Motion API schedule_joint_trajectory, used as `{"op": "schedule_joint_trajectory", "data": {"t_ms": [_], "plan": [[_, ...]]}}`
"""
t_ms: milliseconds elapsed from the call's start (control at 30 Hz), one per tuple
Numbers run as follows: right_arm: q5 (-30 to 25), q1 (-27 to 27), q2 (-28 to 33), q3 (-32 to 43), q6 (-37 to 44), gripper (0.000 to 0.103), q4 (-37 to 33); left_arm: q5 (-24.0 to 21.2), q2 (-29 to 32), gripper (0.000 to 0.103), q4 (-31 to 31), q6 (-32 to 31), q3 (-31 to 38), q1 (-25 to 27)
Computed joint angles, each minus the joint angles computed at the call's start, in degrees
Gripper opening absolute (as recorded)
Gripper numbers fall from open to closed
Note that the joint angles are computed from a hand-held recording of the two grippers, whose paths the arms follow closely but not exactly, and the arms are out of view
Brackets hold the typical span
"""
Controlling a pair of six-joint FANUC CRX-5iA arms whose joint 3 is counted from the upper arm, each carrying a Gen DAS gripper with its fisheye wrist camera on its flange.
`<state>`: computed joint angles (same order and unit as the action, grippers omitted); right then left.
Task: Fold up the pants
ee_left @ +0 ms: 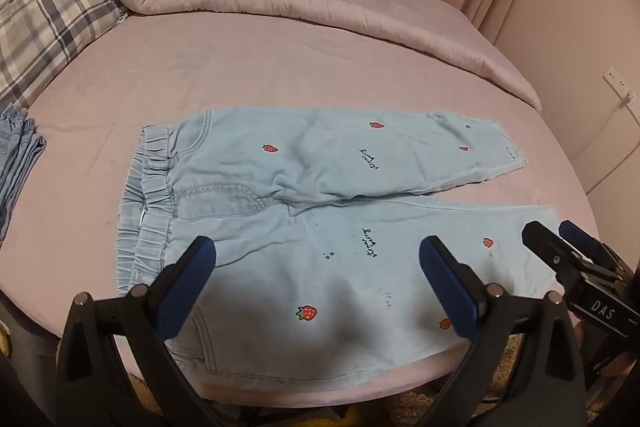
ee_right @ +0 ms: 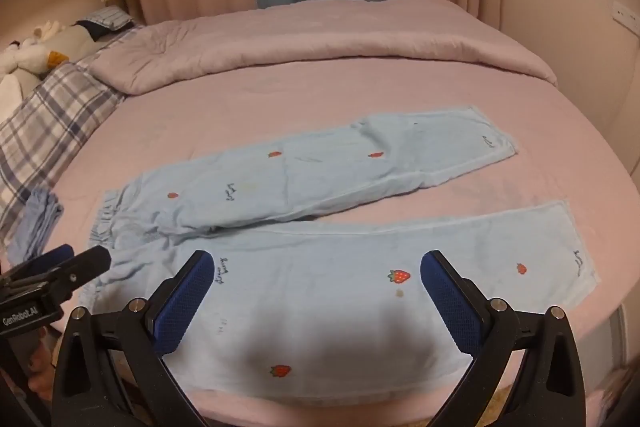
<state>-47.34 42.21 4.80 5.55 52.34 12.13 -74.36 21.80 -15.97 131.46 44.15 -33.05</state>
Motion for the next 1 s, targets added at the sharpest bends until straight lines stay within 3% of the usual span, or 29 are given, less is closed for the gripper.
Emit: {"op": "schedule_joint_trajectory", "data": {"t_ms": [300,1000], "plan": [[0.7,0.0,-0.3,0.3,2.0,0.102,-1.9,-3.1,0.9,0.101,0.1,-0.1,2.5,0.1],[0.2,-0.3,0.2,0.7,2.6,0.102,-3.6,-4.0,0.9,0.101,0.3,0.4,2.1,0.2]]}}
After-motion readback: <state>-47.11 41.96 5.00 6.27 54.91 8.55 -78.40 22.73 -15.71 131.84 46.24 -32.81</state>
